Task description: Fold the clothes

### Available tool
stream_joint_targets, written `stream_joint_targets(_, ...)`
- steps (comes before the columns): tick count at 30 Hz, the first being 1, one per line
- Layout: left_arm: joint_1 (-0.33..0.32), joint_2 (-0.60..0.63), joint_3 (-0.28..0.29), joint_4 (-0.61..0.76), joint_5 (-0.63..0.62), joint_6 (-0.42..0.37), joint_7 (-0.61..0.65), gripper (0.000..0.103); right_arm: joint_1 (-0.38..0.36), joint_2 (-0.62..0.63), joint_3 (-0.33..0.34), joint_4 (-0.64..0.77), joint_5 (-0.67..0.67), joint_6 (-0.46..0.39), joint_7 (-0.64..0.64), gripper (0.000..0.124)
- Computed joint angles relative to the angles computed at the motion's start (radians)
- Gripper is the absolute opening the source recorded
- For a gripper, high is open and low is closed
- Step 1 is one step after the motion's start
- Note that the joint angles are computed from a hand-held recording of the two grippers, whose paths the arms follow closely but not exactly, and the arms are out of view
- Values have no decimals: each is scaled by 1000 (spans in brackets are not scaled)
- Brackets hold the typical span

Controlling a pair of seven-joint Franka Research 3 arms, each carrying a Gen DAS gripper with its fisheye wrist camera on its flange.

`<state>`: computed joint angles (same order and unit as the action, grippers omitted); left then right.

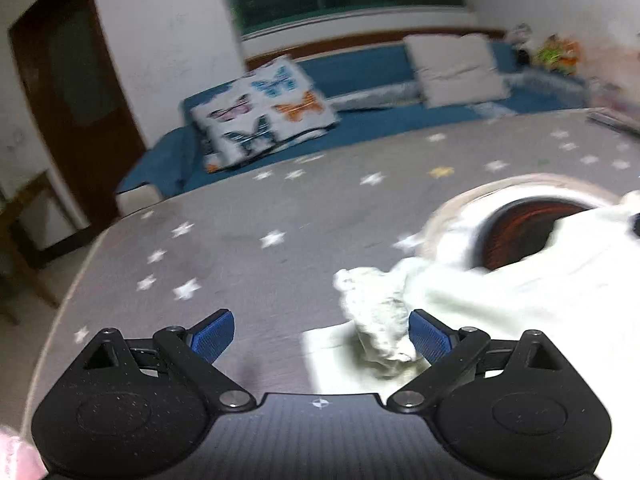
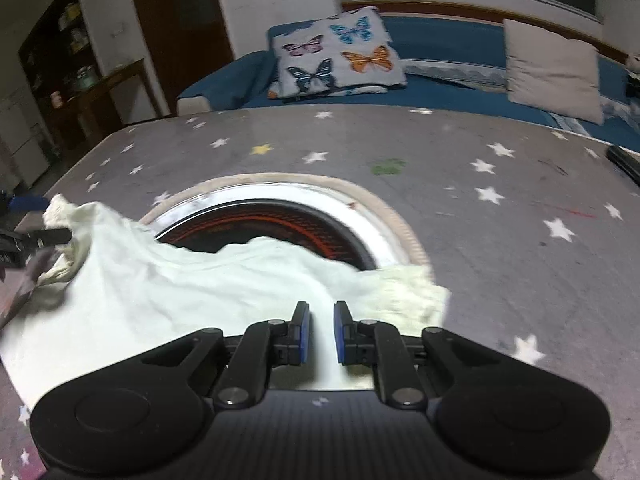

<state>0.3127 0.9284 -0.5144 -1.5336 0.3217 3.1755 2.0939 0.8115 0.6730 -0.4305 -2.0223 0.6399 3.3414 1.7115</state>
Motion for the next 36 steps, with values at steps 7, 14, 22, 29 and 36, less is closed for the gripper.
stream_joint_targets(7,-46,10,74,60,-48,-16,-68,95,25,-26,-9,-51,92,61,-29,13)
stream_joint_targets(14,83,-16,-82,-41,-12,20,-42,96,60,-11,-45,-40,220,57,-81,13)
stream_joint_targets(22,102,-31,-102,-105,37,13,6,96,223,118,-238,20,249,-60,7,19)
stream_joint_targets(29,86,-33,-87,-94,8,1,0,96,409,219,-442,-6,191,-131,179,20)
stream_joint_targets(36,74,-13,-122,-74,7,-21,38,96,128,87,-144,75,-20,-19,74,20)
